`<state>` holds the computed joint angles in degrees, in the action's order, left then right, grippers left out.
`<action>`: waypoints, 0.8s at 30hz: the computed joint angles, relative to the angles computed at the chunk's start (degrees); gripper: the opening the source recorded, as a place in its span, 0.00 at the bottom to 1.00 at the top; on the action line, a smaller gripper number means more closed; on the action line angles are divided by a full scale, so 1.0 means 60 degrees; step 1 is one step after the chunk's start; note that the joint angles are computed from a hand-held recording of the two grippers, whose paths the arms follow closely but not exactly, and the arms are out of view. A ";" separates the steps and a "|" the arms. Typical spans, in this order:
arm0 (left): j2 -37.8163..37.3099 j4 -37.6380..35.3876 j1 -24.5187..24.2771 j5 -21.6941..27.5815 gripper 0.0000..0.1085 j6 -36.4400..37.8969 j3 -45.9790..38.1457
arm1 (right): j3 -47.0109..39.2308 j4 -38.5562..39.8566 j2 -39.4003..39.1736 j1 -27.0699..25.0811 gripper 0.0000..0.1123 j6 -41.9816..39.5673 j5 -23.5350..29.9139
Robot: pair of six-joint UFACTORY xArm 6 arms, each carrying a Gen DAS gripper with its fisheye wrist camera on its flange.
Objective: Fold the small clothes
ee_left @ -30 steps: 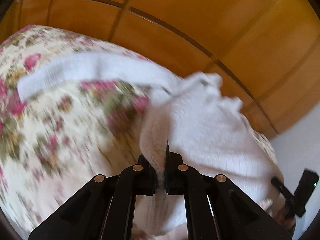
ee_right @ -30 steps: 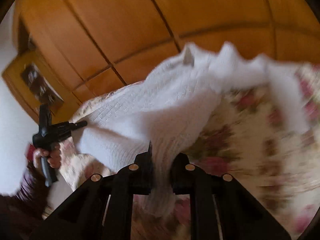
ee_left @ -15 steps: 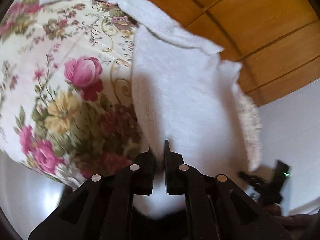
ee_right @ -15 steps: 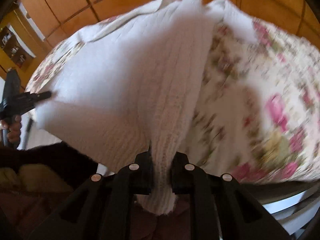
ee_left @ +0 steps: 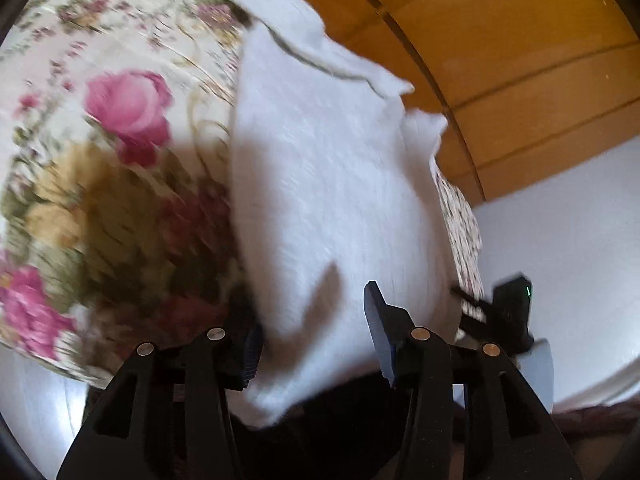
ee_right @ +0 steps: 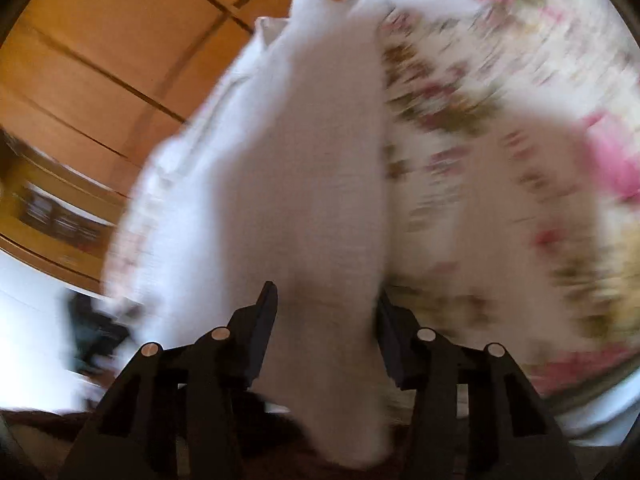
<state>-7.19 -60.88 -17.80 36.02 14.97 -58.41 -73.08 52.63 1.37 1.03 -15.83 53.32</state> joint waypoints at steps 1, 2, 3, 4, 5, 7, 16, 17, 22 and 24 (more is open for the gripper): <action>0.0046 -0.0018 -0.0021 0.0135 0.35 0.0171 -0.0103 | -0.0152 0.0650 0.0231 0.0012 0.56 -0.0173 -0.0105; 0.0024 0.0146 -0.0049 0.0147 0.20 0.0156 -0.0161 | -0.0332 0.1135 0.0450 -0.0007 0.62 -0.0315 -0.0065; -0.0007 0.0302 -0.0028 0.0090 0.12 0.0185 -0.0266 | -0.0709 0.1568 0.0831 -0.0053 0.66 -0.0404 0.0192; -0.0117 0.0212 0.0006 -0.0030 0.07 0.0267 -0.0229 | -0.1012 0.1730 0.1119 -0.0125 0.67 -0.0523 0.0382; -0.0225 0.0121 0.0069 -0.0181 0.06 0.0290 -0.0209 | -0.1291 0.1778 0.1332 -0.0133 0.68 -0.0545 0.0403; -0.0487 0.0225 0.0236 -0.0520 0.05 0.0023 -0.0149 | -0.1739 0.2119 0.1737 -0.0226 0.67 -0.0556 0.0355; -0.0270 0.3303 0.0429 -0.0384 0.05 -0.2766 0.0010 | -0.1173 0.3168 0.1341 -0.0170 0.36 -0.1830 0.2103; -0.0293 0.3267 0.0434 -0.0324 0.05 -0.2788 0.0082 | -0.0902 0.3102 0.1126 -0.0072 0.24 -0.1801 0.1993; -0.0813 0.2012 0.0498 -0.0237 0.05 -0.1820 0.0095 | -0.0373 0.1953 -0.0287 0.0042 0.11 -0.1614 0.0780; -0.1028 0.1767 0.0448 -0.0153 0.05 -0.1463 -0.0014 | -0.0359 0.1315 -0.1005 -0.0031 0.11 -0.1660 0.0503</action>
<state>-13.36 -50.28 -15.11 35.10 6.20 -58.49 -75.23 60.52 -4.66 0.85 -25.79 56.34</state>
